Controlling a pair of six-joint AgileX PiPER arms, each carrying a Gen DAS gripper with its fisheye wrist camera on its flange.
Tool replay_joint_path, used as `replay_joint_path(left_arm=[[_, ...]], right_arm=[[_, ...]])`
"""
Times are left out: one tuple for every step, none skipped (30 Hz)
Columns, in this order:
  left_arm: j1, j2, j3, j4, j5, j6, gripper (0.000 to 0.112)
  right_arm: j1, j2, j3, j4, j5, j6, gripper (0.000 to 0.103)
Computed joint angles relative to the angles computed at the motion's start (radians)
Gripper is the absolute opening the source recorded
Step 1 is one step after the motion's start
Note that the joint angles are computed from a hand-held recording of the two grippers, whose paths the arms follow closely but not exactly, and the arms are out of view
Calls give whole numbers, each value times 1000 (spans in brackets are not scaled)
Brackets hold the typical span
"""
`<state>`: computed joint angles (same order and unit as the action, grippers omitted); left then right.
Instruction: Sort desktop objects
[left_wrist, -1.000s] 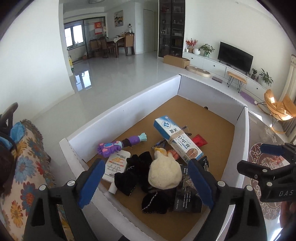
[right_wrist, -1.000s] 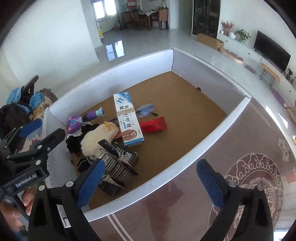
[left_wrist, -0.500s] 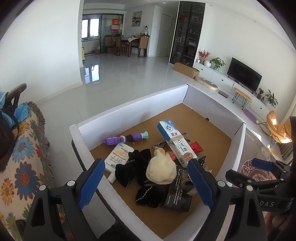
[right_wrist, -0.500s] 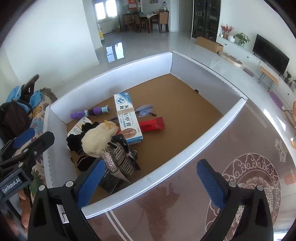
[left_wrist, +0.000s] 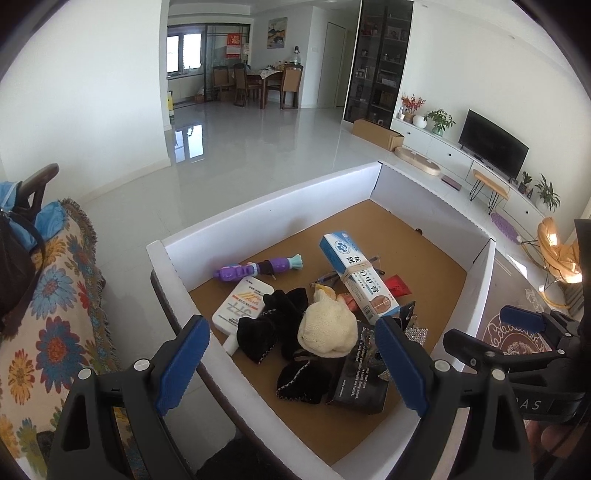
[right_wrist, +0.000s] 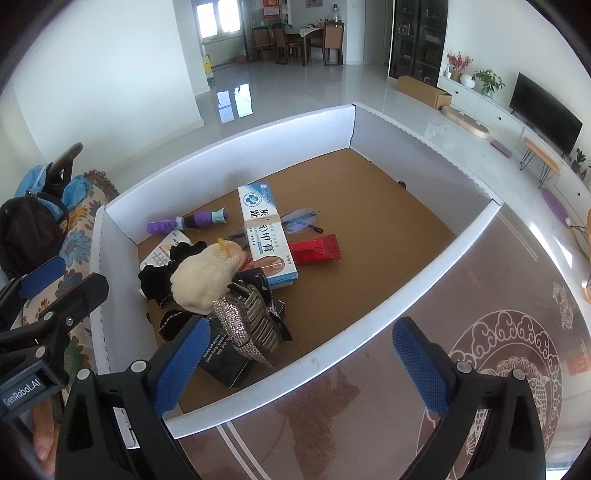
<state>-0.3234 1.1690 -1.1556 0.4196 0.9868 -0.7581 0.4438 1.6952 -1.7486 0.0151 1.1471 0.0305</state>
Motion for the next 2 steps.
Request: replay_joint_path(left_arm=[[-8,-7,7,18,-5,-17,91],[-15,-7,6,27,-1,-23,91]], right_arm=[[1,1,-3,-3,1,1,100],[2,5,-9,-3,4,1,100]])
